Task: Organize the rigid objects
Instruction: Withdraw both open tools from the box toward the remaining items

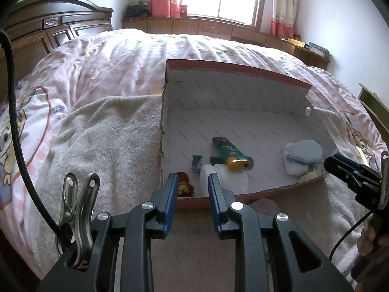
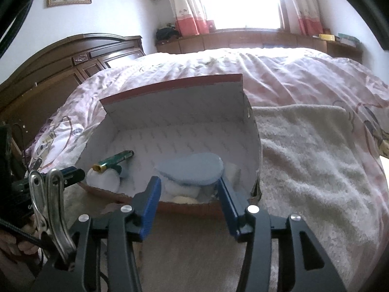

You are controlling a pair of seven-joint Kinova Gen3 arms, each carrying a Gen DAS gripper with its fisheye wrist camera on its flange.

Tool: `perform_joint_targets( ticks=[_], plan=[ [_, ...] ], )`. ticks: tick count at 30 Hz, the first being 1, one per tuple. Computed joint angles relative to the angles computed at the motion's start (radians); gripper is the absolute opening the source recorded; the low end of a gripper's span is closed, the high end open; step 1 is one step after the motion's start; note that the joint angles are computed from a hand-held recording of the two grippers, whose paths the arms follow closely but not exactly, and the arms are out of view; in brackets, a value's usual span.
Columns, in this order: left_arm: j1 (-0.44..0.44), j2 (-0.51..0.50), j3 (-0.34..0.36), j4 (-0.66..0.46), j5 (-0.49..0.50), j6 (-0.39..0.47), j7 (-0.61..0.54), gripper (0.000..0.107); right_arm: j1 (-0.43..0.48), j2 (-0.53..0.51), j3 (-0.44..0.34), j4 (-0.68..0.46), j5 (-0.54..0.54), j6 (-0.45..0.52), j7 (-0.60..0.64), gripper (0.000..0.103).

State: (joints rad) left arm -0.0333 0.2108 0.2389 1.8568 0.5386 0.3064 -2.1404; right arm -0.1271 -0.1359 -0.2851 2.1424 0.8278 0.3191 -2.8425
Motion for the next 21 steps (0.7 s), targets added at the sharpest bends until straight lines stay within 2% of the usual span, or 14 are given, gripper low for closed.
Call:
perform_joint_targets(
  ticks=[4,9,21],
  plan=[
    [0.002,-0.013,0.000,0.013,0.003,-0.005,-0.001,0.025,0.009,-0.015,-0.022,0.014,0.042,0.002,-0.051,0.052],
    [-0.022,-0.032,0.013,0.026,0.057,0.015,-0.056,0.025,0.022,-0.037,-0.031,0.028,0.013,-0.012,-0.037,0.052],
    [0.011,-0.060,-0.033,0.062,0.117,0.044,-0.115,0.025,0.049,-0.058,-0.063,0.049,-0.090,-0.017,0.031,0.052]
  ],
)
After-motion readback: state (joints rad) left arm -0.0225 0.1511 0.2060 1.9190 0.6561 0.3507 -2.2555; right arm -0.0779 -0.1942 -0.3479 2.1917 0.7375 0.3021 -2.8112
